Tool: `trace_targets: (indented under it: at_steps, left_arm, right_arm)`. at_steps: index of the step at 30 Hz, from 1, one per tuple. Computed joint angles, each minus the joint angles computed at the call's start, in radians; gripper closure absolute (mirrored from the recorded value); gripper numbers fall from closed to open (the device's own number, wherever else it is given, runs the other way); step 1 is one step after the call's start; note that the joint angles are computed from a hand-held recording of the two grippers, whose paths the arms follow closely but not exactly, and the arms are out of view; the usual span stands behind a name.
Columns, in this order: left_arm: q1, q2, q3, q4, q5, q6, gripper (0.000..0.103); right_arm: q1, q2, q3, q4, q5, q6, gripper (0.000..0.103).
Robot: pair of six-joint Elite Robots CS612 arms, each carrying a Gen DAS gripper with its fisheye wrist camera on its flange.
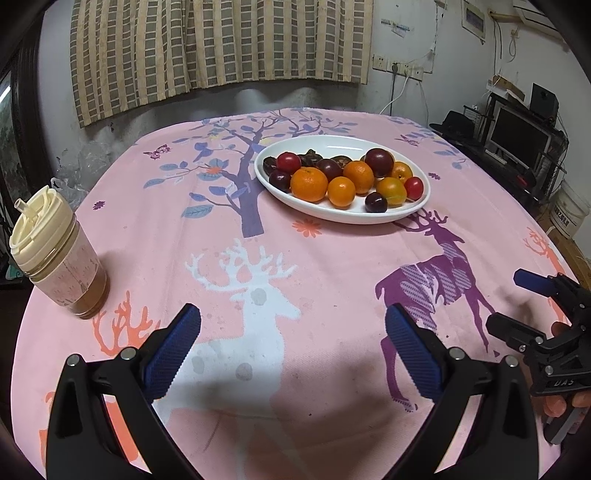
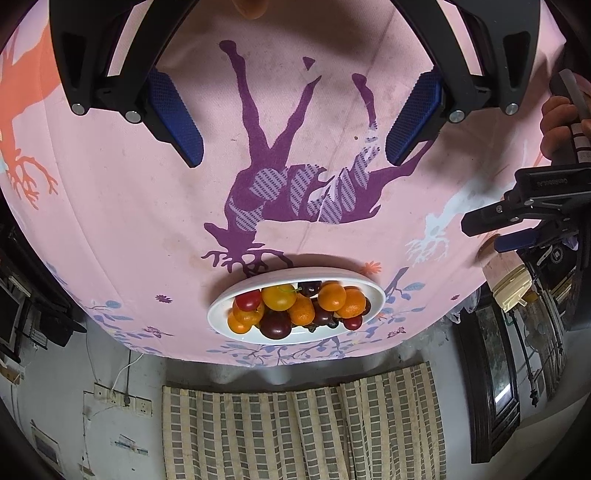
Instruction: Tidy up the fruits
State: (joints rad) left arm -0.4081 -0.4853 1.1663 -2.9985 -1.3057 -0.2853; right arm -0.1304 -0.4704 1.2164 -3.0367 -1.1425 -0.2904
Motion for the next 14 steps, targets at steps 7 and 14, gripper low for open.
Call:
trace_targets:
  at_steps: [7, 14]
  left_arm:
    - [-0.005, -0.005, 0.011, -0.033, 0.018, 0.021, 0.005]
    - [-0.005, -0.005, 0.010, -0.025, 0.014, 0.023, 0.005]
  right_arm:
    - [0.001, 0.001, -0.002, 0.001, -0.005, -0.003, 0.003]
    - [0.000, 0.001, -0.001, 0.002, -0.007, -0.005, 0.003]
